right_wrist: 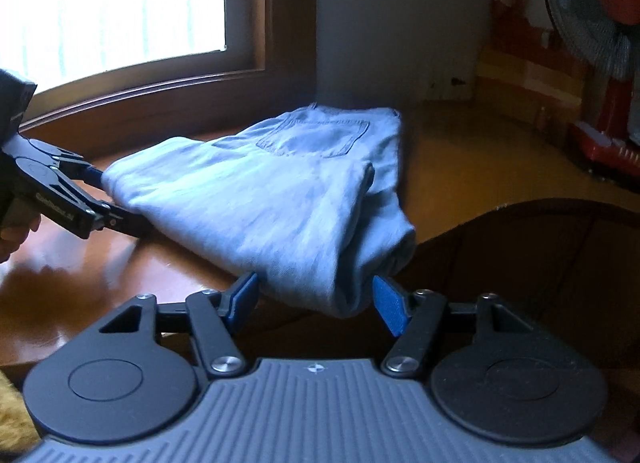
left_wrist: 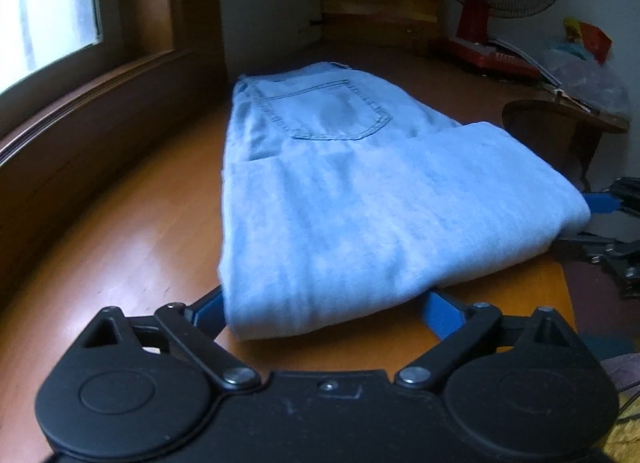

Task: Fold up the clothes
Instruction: 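Grasp the folded leg edge with both grippers and lift it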

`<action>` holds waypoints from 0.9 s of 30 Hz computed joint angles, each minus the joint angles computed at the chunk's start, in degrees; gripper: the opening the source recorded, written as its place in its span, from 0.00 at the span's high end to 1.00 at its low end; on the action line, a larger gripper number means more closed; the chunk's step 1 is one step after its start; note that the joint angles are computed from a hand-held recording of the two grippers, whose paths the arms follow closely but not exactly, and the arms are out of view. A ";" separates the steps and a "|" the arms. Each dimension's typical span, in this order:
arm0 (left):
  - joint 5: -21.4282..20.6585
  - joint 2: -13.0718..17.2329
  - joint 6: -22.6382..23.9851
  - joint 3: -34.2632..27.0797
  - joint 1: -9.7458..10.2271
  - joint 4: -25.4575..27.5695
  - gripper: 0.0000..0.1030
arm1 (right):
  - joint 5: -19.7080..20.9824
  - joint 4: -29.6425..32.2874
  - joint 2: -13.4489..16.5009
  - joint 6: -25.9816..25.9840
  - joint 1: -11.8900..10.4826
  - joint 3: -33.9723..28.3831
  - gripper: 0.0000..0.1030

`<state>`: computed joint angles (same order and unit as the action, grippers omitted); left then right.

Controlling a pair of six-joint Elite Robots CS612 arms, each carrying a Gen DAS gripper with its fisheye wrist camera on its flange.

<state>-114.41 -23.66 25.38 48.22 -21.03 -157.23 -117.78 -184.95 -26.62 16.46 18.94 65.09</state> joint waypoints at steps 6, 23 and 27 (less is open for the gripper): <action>0.23 -2.12 -0.82 2.90 -0.14 -0.73 0.44 | 1.20 -2.32 0.47 1.46 -0.30 -0.34 0.70; -0.67 -9.21 -12.07 12.28 -0.18 -9.17 0.48 | 13.09 -12.87 -8.70 9.63 -2.93 12.48 0.78; 1.01 -8.13 -14.74 10.13 -0.60 -9.53 0.47 | 14.82 -13.37 -7.97 8.48 -4.18 10.73 0.78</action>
<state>-113.41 -31.79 10.64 58.35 -21.64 -166.76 -102.96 -198.32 -34.59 24.94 14.76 75.82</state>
